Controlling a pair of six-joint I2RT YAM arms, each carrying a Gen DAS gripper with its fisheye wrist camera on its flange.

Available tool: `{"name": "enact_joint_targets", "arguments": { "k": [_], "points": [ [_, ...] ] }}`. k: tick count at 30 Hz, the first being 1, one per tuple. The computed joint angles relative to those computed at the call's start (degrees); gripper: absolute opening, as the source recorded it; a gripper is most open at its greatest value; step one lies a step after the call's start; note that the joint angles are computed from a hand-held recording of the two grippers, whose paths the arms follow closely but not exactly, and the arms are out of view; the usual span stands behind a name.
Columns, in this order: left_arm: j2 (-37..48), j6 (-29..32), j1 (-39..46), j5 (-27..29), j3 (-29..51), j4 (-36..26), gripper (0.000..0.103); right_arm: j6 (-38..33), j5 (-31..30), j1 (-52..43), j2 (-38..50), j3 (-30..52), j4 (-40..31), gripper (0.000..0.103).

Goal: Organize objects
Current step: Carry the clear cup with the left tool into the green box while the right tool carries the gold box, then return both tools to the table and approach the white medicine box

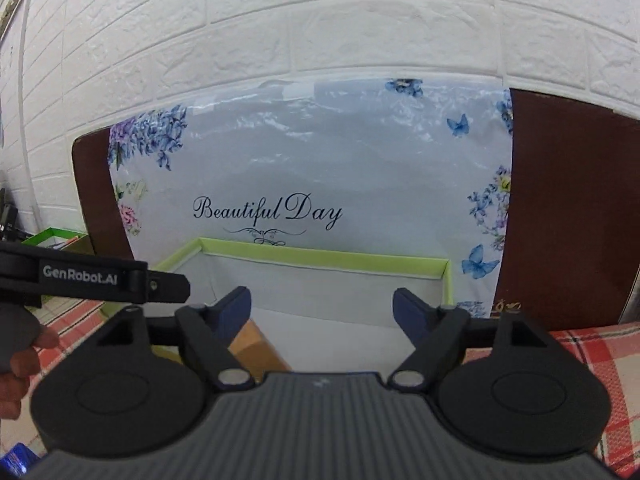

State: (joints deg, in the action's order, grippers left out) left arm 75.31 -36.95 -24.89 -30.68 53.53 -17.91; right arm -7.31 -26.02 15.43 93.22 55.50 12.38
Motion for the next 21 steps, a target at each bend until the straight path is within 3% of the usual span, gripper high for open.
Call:
{"name": "enact_joint_targets", "arguments": {
  "k": [5, 8, 13, 16, 18, 21],
  "points": [
    [-3.45, -3.91, -4.71, -3.31, -0.07, -5.83, 0.095, -1.83, -2.34, -2.40, -5.17, -2.58, -3.80, 0.086],
    [-7.69, -6.60, -9.58, -5.05, 0.74, -11.78, 0.095, -1.55, -5.13, -4.60, -11.84, -5.72, -5.62, 0.102],
    [-14.55, -15.58, -23.52, -12.66, 1.39, -22.81, 0.095, -4.13, -12.51, -10.68, -27.51, -11.60, -11.90, 0.103],
    [-15.33, -28.49, -36.68, -23.00, 1.56, -30.86, 0.095, -5.70, -18.36, -16.85, -38.23, -15.49, -17.34, 0.103],
    [-11.99, -43.35, -45.60, -29.10, 3.56, -41.21, 0.095, -7.64, -23.34, -22.38, -45.11, -18.10, -21.65, 0.103],
    [-5.70, -60.72, -54.07, -28.88, 5.88, -53.26, 0.095, -15.21, -33.82, -33.77, -53.40, -20.97, -31.76, 0.103]
  ]
}}
